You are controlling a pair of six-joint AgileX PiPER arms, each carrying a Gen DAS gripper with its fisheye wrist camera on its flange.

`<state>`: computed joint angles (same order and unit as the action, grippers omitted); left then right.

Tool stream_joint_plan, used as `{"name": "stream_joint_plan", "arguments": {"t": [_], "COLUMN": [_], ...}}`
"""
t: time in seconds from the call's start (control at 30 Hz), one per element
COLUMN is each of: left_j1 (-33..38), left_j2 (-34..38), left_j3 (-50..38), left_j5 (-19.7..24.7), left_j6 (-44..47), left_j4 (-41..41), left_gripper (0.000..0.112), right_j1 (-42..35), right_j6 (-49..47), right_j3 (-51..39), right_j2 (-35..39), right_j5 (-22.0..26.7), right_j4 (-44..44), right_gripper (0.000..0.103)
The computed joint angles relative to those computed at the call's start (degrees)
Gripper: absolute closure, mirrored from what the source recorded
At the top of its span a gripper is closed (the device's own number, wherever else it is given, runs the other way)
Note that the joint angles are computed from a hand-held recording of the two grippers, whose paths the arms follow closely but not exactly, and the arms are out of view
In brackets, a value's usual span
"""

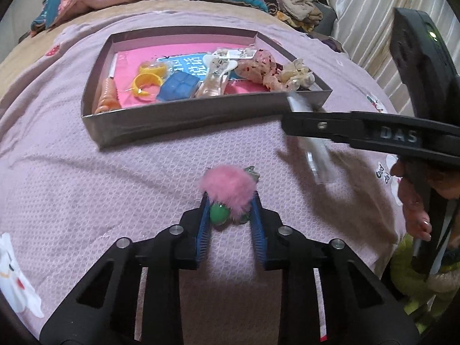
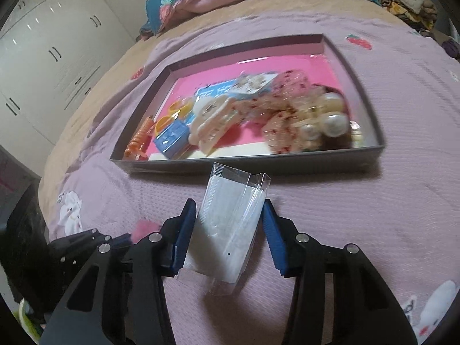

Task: Organize jewelry
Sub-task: 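Grasp the clear plastic packet with right tool while left tool approaches the pink pompom, then grasp the pink pompom with left tool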

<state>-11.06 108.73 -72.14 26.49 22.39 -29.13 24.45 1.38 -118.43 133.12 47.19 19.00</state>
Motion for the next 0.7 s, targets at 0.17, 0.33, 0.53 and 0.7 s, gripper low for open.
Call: {"name": "stream_joint_plan", "arguments": {"t": [0.17,0.33,0.53,0.7], "left_j1": [-0.04,0.41,0.55,0.72], "left_j2": [-0.94,-2.22,-2.31,-1.11], "left_j3": [-0.53,-1.67,-5.79,-10.63], "left_j5": [0.74,2.31,4.24,6.32], "left_j6": [0.06,0.0,-1.92,-4.61], "left_j4": [0.17,0.03,1.6,4.27], "left_gripper": [0.095,0.095,0.095,0.095], "right_j1": [-1.08,-2.34,-3.65,-4.99], "right_j6": [-2.97,-6.04,-7.72,-8.27], "right_j3": [7.53,13.96,17.75,17.96], "right_j2": [-5.17,-9.68,-13.16,-14.44], "right_j5": [-4.31,-7.86,-9.98,-10.98], "right_j4": [1.7,4.99,5.44,5.78], "right_gripper": [0.058,0.058,0.058,0.058]}}
